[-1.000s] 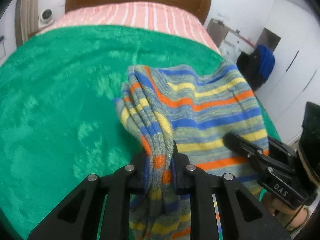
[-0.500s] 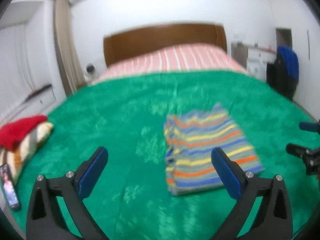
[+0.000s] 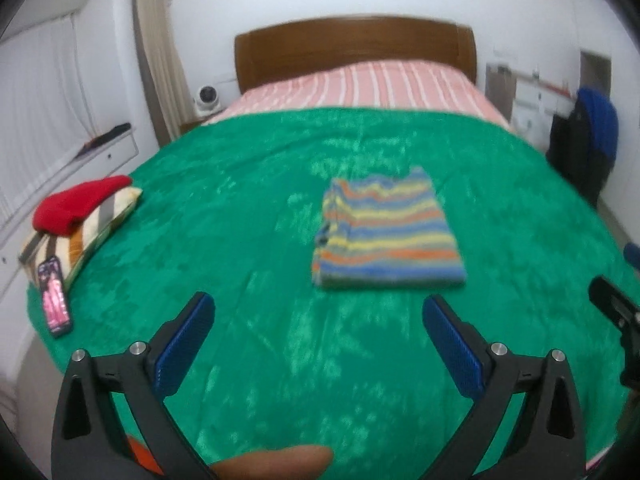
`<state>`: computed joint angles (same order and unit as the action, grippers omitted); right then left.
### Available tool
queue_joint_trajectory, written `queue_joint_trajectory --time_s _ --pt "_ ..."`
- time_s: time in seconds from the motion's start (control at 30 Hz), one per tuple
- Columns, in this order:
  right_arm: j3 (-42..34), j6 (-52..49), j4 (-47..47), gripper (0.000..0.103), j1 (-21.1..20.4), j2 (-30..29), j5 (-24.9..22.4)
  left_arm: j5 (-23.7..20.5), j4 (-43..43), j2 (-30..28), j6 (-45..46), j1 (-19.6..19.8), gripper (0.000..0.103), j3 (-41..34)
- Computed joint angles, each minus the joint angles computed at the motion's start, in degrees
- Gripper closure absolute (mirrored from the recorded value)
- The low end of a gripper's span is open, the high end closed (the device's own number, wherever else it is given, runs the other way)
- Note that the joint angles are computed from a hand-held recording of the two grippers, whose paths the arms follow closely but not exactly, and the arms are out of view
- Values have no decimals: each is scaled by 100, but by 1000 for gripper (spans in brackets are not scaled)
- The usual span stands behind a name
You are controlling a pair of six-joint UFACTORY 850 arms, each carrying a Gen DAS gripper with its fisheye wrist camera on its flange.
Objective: Fold small clothes
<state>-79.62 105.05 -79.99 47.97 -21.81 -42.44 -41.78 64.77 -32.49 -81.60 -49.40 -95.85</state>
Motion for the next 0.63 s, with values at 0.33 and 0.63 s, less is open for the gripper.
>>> queue_joint_trajectory --time_s 0.33,0.63 --pt "-385 -1026 1322 0 180 -166 -262 209 -325 343 124 -29 0 488" --pt "-425 -1247 1461 0 304 -196 -113 345 -128 502 -190 -66 0 694"
